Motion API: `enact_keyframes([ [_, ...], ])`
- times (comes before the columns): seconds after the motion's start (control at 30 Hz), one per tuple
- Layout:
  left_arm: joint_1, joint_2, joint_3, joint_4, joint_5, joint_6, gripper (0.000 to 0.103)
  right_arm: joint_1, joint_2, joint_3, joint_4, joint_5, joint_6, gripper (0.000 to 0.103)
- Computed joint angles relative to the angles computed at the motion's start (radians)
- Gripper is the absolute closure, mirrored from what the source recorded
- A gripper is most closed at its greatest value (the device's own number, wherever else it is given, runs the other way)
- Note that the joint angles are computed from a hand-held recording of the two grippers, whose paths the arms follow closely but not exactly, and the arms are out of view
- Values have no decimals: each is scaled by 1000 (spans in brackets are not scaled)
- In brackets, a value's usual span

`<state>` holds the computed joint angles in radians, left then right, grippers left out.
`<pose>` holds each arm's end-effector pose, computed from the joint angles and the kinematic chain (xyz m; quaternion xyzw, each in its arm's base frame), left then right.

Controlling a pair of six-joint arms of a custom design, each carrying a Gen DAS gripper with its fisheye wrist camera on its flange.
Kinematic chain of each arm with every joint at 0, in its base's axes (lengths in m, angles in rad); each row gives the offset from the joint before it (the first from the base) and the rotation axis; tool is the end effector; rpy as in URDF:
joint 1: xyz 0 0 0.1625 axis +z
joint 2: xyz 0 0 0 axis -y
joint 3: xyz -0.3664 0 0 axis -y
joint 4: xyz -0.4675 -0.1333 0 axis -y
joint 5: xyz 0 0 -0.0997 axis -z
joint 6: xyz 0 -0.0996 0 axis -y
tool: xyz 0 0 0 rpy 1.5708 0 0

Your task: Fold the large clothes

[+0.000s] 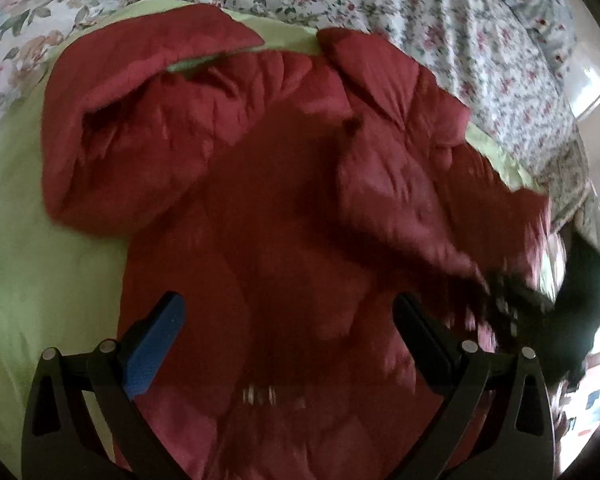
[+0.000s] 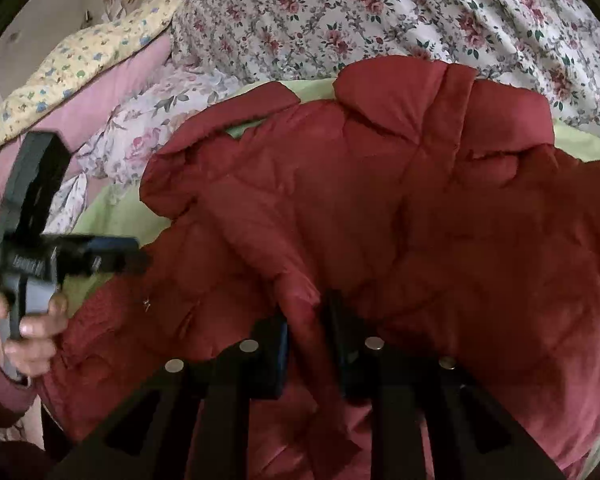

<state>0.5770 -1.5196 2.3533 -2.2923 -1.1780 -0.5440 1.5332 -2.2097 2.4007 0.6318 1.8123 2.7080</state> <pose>-0.2600 -0.3737 0.0797 0.2290 0.9521 -0.0960 0.1783 0.1006 -0.2372 0.2292 0.1386 -0.9147 0.3265 0.1937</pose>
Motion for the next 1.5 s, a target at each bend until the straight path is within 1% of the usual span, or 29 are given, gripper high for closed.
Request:
enact_keyframes([
  [0.17, 63, 176, -121, -80, -46, 59, 0, -18, -10, 8, -5, -17, -8, 82],
  [0.23, 86, 249, -171, -85, -72, 80, 0, -19, -2, 7, -9, -20, -1, 78],
  [0.27, 97, 284, -194, -93, -85, 92, 2, -24, -1, 6, -7, -27, 3, 77],
  [0.3, 101, 309, -209, -100, -80, 100, 11, -33, -10, 10, -1, -37, 1, 72],
  [0.33, 100, 325, -218, -108, -76, 114, 24, -42, -11, 10, 8, -52, 5, 62],
  [0.37, 99, 339, -226, -122, -79, 137, 34, -48, -11, 9, 14, -61, 8, 56],
  [0.4, 104, 346, -231, -133, -98, 158, 64, -46, -14, 11, 19, -61, 11, 48],
  [0.43, 113, 346, -237, -132, -126, 167, 83, -32, -22, 15, 20, -43, 15, 47],
  [0.47, 114, 337, -234, -133, -121, 169, 84, -15, -28, 19, 22, -19, 20, 47],
  [0.5, 111, 326, -226, -139, -111, 174, 88, 5, -46, 27, 30, 12, 32, 47],
  [0.53, 104, 310, -212, -147, -88, 183, 90, 12, -68, 36, 39, 24, 41, 47],
  [0.6, 78, 268, -170, -153, 6, 188, 91, 11, -141, 59, 66, 32, 63, 47],
  [0.67, 50, 221, -117, -167, 115, 180, 91, -13, -281, 94, 106, 27, 81, 47],
  [0.7, 47, 207, -102, -171, 150, 177, 92, -28, -330, 103, 119, 20, 82, 47],
  [0.73, 42, 196, -87, -175, 186, 174, 91, -61, -400, 112, 140, 4, 84, 47],
  [0.77, 38, 190, -77, -180, 213, 174, 92, -77, -447, 110, 147, 16, 93, 47],
  [0.87, 15, 194, -60, -184, 313, 163, 94, -78, -439, 64, 108, 104, 134, 46],
  [0.9, 8, 200, -60, -178, 342, 164, 94, -89, -429, 52, 98, 105, 136, 45],
  [0.97, 0, 220, -70, -170, 355, 173, 94, -143, -368, 9, 64, 82, 111, 45],
  [1.0, -3, 217, -69, -165, 360, 170, 94, -152, -311, -15, 42, 95, 99, 45],
  [1.03, -7, 207, -68, -158, 360, 164, 94, -144, -257, -34, 17, 129, 102, 46],
  [1.07, -13, 191, -61, -157, 359, 154, 94, -155, -221, -43, -2, 144, 102, 46],
  [1.13, -37, 133, -33, -170, 367, 127, 94, -241, -215, -29, -20, 96, 82, 47],
  [1.2, -57, 86, -9, -211, 338, 133, 94, -268, -206, -13, -50, 116, 61, 47],
  [1.27, -70, 75, -10, -240, 270, 166, 94, -275, -207, -9, -58, 121, 45, 47],
  [1.3, -70, 90, -25, -238, 224, 182, 93, -263, -193, -13, -68, 141, 47, 47],
  [1.33, -74, 109, -40, -228, 202, 185, 91, -251, -190, -9, -79, 158, 43, 47],
  [1.37, -78, 145, -59, -222, 195, 190, 91, -258, -200, 1, -87, 155, 31, 46],
  [1.5, -81, 294, -110, -145, 280, 146, 89, -273, -205, 8, -89, 145, 16, 46],
])
